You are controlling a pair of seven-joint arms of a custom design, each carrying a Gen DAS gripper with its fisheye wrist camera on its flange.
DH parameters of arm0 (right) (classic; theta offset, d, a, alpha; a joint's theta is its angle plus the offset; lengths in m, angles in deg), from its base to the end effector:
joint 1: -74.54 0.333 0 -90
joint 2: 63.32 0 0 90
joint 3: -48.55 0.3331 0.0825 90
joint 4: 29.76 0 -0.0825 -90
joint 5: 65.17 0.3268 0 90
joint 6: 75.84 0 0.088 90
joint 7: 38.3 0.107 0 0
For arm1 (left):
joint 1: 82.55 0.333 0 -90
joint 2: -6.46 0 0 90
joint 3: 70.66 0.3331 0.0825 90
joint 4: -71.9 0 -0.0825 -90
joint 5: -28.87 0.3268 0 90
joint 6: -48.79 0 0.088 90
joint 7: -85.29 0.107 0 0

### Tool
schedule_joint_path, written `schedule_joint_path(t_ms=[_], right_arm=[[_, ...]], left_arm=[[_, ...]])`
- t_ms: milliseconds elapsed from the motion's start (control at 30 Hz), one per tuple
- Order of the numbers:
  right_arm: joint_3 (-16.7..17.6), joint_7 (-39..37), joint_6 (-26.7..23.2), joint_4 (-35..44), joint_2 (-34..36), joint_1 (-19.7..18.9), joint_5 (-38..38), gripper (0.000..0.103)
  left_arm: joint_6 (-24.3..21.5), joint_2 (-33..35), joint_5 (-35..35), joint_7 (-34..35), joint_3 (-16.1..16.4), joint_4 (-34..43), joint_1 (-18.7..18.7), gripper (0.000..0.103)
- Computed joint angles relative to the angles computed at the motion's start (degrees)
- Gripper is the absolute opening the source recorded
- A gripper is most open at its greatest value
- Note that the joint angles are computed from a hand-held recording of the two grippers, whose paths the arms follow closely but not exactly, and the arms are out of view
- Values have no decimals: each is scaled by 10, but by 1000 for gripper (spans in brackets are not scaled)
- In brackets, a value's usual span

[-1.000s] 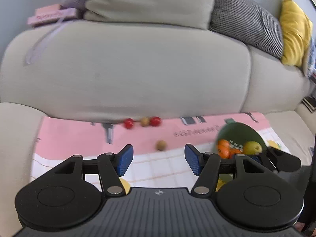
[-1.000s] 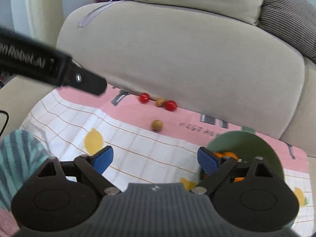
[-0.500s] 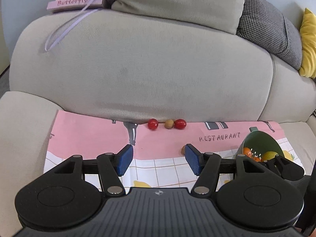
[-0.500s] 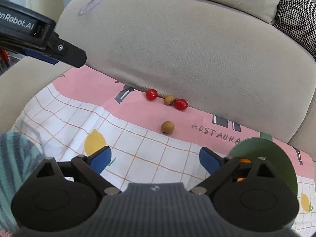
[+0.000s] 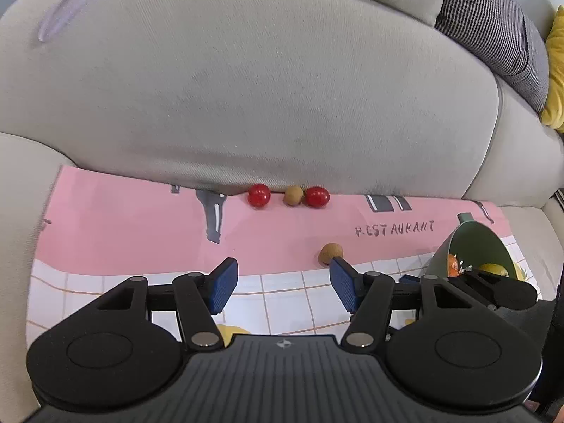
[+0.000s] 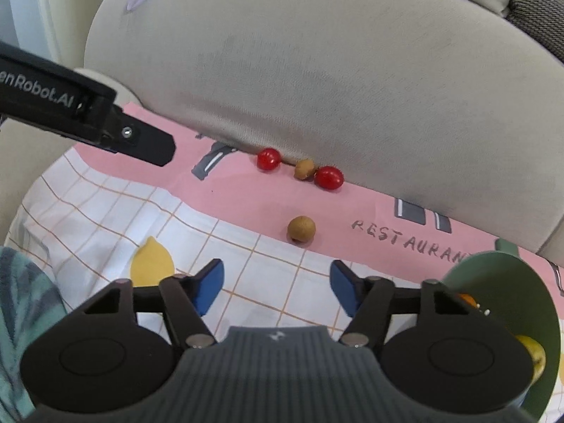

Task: Organize fruits
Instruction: 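Grasp the brown kiwi with the right tool while the left tool approaches the cherry tomatoes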

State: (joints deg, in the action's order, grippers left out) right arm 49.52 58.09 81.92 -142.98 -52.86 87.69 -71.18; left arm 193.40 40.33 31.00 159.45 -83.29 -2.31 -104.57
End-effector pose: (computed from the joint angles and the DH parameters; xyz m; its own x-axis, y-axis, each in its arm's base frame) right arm 0.5732 0.1479 0.4935 0.2103 -0.9774 0.0216 -0.8058 -0.1858 -0.5623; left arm 0.6210 -0.3706 0.5139 -0.3351 -0.9090 0.2479 -0.8173 0.1496 -0.5564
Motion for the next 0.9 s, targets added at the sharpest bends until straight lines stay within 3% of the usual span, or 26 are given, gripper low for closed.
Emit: schedule_joint_path(t_ms=[133,300,600,900], right_arm=[[-9,6,-1,21,23,1,-19,50],[4,-46,-6,57,58,-19,22,40],[-1,-58,-8,113,118,-16,41,29],[-1,-60,-20,142,151,-20,50,24]], left_arm=[[-20,33,-11,23,-11,39,1,70],[-58,79,-18,29,-7,106,-9,68],[-73,136,-20,24,4,183,-15,67],[-111,212,-5,40,17,297,-32,66]])
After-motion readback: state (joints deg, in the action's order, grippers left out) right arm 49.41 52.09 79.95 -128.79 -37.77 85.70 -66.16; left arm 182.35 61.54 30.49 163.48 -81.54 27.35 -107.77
